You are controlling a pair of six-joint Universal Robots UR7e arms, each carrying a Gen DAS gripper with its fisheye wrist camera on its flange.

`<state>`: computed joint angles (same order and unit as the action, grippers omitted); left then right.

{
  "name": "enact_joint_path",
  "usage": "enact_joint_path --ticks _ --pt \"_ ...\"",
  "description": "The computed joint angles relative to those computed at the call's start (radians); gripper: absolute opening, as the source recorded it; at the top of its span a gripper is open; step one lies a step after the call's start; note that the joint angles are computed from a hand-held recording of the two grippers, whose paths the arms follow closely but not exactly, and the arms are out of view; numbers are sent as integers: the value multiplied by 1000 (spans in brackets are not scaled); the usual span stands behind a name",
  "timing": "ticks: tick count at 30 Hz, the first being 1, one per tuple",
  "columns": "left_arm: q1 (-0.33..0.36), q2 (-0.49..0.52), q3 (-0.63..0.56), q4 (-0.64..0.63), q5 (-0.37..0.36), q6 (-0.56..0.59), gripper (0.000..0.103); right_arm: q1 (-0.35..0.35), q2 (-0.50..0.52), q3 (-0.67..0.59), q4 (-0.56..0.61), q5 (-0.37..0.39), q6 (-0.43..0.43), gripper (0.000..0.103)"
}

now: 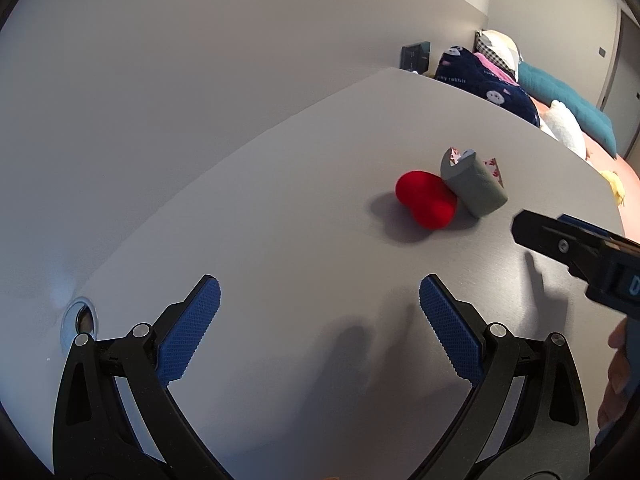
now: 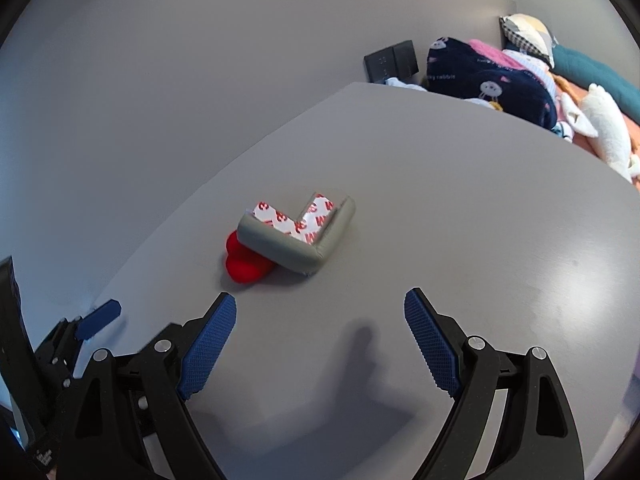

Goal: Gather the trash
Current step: 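Grasp the grey corner guard with the right tool while the left tool grasps the red heart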

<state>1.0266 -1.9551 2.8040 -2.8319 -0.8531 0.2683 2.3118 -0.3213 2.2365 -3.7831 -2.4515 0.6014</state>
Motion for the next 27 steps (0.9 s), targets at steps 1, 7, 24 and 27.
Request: enact_joint_path --ticks 1,7,24,27 --pt "0 7 -1 -8 2 8 96 -9 3 -6 -13 9 -17 86" --pt "14 64 -12 -72 9 43 96 -50 13 -61 5 32 -92 86" --pt "4 140 -22 -114 -44 80 96 -147 15 -64 -109 94 -154 74" --pt "-3 173 -26 -134 -59 80 96 -144 7 -58 -105 64 -143 72"
